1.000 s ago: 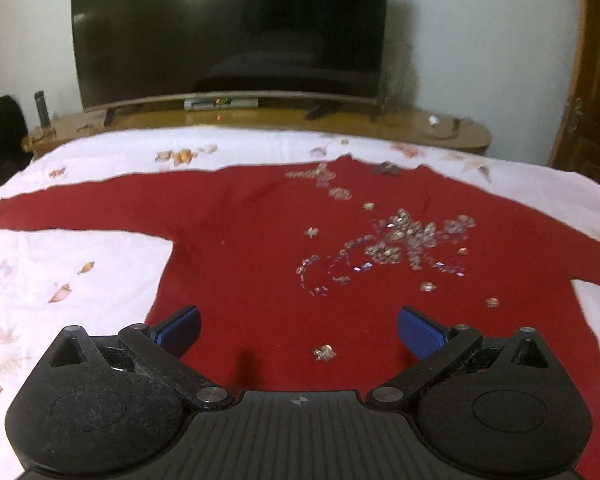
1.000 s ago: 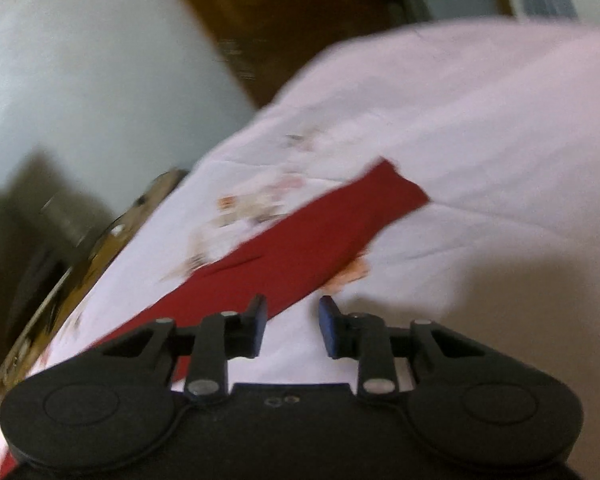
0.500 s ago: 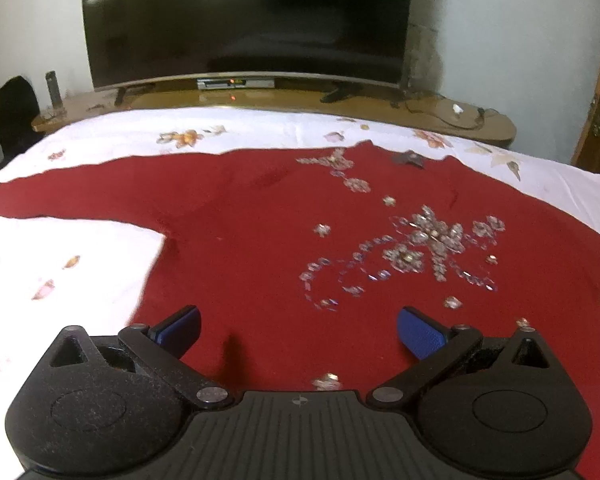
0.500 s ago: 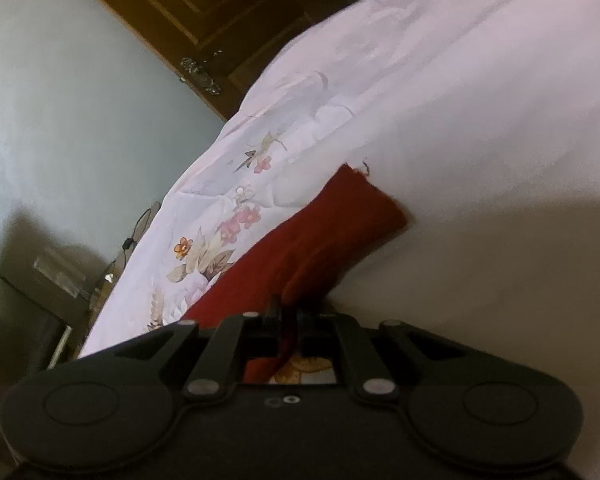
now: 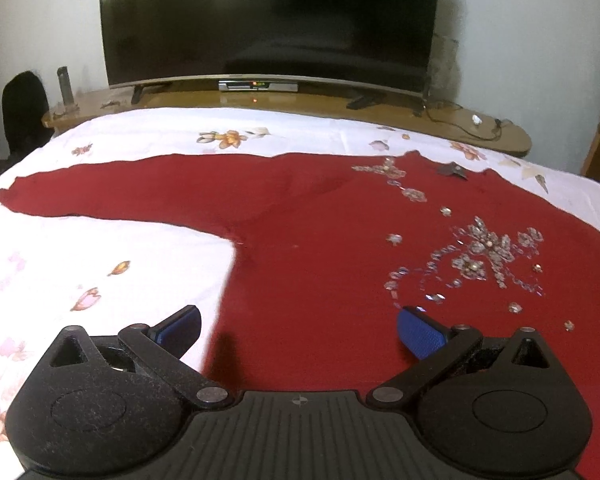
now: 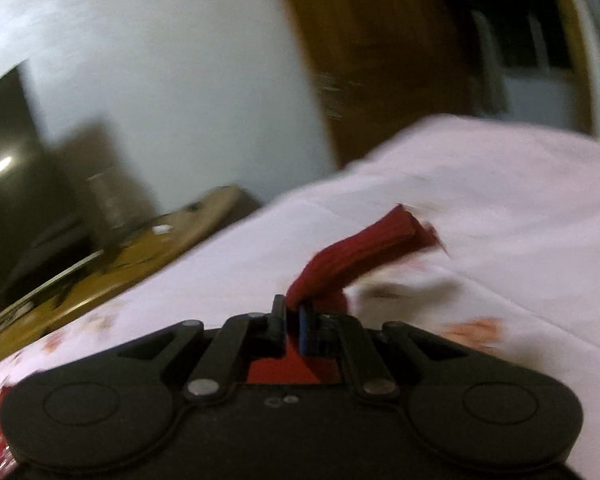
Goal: Fold small clothes
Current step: 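Grasp the sweater sleeve cuff with the right gripper and lift it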
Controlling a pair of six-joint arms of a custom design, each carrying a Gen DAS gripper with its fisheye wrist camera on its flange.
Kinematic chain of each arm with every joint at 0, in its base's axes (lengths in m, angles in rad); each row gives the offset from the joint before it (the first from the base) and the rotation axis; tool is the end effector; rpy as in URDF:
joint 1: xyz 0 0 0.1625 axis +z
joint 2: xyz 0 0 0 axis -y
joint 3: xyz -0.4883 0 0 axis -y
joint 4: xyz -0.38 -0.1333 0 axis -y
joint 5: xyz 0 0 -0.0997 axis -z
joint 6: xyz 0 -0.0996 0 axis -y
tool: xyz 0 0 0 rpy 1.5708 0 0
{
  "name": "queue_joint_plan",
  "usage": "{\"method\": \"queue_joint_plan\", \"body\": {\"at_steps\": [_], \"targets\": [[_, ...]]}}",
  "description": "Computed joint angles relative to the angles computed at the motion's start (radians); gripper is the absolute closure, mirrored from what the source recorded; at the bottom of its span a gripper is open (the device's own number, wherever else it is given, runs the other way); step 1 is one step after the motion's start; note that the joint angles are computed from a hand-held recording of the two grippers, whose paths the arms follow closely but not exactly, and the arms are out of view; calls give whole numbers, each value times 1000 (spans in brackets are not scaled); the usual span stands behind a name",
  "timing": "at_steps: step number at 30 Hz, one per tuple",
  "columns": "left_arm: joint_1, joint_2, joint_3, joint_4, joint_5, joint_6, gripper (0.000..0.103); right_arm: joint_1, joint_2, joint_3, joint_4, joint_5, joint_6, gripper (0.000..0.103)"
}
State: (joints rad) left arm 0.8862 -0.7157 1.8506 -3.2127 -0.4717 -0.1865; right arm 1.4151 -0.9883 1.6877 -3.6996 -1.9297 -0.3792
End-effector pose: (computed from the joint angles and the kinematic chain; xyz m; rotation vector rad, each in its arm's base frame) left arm -0.2315 -0.6347 0.1473 0.1965 2.1373 -1.0457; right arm -0.0061 -0.6730 0.4112 -0.0886 -1.9946 1.5560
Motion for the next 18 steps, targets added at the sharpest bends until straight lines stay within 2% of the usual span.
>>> {"method": "queue_joint_plan", "body": {"at_steps": [3,9,14,18], "targets": [[13,-32,37,-45,4,41,0,78,57,-19,4,11,-67,97],[51,-114,107,-34,-25,41,0,189,186,-73,84,42,-93,97],[67,-161,145,-59,-46,64,0,245,290,-116,193,45,-131,97],[82,-192,145,-18,-77,66,0,260,368,-161,265,-5,-181,96]]}}
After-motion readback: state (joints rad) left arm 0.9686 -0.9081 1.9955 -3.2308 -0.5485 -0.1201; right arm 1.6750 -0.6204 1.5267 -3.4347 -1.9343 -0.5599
